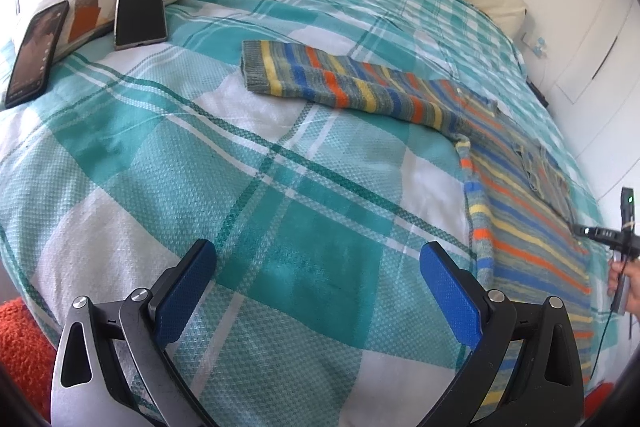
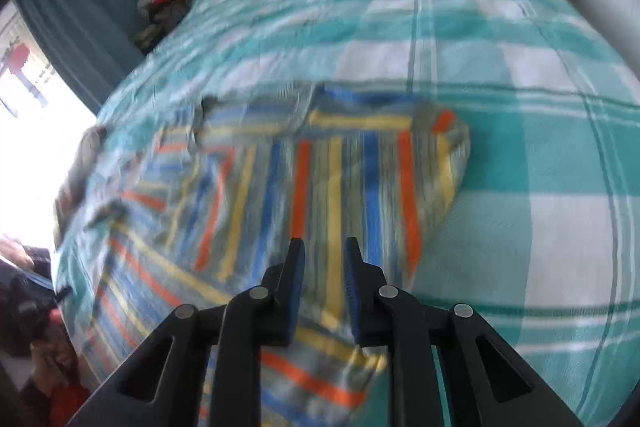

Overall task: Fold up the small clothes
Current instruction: 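Fold the held side and its sleeve over the sweater body with the right gripper, then open the right gripper and lift it off the folded side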

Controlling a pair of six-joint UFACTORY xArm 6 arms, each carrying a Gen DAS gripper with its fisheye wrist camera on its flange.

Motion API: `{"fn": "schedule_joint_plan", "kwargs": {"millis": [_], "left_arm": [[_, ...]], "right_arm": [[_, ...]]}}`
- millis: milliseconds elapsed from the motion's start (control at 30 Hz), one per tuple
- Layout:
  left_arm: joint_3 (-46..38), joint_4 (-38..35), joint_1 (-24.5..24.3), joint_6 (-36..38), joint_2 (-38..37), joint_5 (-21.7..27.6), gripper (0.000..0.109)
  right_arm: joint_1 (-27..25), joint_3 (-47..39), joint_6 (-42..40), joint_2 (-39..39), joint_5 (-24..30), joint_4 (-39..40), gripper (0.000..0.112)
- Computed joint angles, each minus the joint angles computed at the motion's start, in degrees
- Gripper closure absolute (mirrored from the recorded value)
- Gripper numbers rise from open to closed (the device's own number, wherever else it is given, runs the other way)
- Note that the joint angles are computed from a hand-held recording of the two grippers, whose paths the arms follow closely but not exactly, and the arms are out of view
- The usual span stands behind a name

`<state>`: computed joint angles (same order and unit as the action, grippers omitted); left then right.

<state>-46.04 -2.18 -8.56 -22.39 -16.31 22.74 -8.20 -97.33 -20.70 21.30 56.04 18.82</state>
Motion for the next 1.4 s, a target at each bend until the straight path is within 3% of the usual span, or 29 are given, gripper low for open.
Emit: {"fn": "schedule_joint_plan", "kwargs": {"millis": [67, 133, 200, 333, 400, 567, 667, 733, 800, 833, 1033, 1400], "left_arm": [[0.4, 0.7, -0.1, -0.2, -0.5, 0.1, 0.007], [1.2, 0.7, -0.4, 0.1, -1.4, 0.0, 0.007], [1.5, 0.5, -0.6, 0.6, -1.9, 0.0, 0.007], [1.1, 3.1, -1.0, -0.8, -1.4, 0.7, 0.007], [0.7, 5.1, -1.3, -2.0, -1.0, 1.4, 0.007], [0.5, 8.6, -1.8, -2.2, -0.8, 3.2, 0.007], [0.8, 8.7, -1.8, -1.5, -1.2, 3.2, 0.007], [0.9, 8.3, -1.8, -1.8, -1.3, 3.1, 0.007], [1.1, 7.3, -1.7, -2.0, -1.3, 2.8, 0.007], [1.1, 6.8, -1.6, -2.1, -1.3, 2.7, 0.007], [0.7, 6.8, -1.6, -2.1, -0.7, 3.4, 0.006], [-0.3, 12.5, -2.5, -3.9, 0.1, 6.1, 0.006]], "right_arm": [[-0.8, 5.6, 4.4, -2.9, -4.0, -4.8, 0.112], [-1.9, 9.8, 8.4, -6.5, -7.7, -6.3, 0.102], [-2.5, 14.7, 4.8, -12.0, -8.4, -1.8, 0.102], [-0.9, 25.0, -4.1, -23.8, -4.4, 3.3, 0.098], [0.4, 31.5, -4.8, -29.6, -3.2, 4.0, 0.087], [1.4, 49.5, 2.5, -42.8, -6.3, -3.6, 0.08], [0.9, 56.5, 7.3, -51.2, -11.1, -3.2, 0.078], [1.5, 61.0, 10.7, -57.1, -16.9, -5.0, 0.067], [3.1, 66.2, 18.0, -63.2, -24.4, -11.8, 0.044], [3.7, 67.8, 21.1, -65.4, -26.3, -15.4, 0.04], [7.3, 67.6, 23.0, -64.1, -28.4, -22.1, 0.037], [10.0, 68.9, 22.4, -63.1, -29.1, -21.6, 0.037]]}}
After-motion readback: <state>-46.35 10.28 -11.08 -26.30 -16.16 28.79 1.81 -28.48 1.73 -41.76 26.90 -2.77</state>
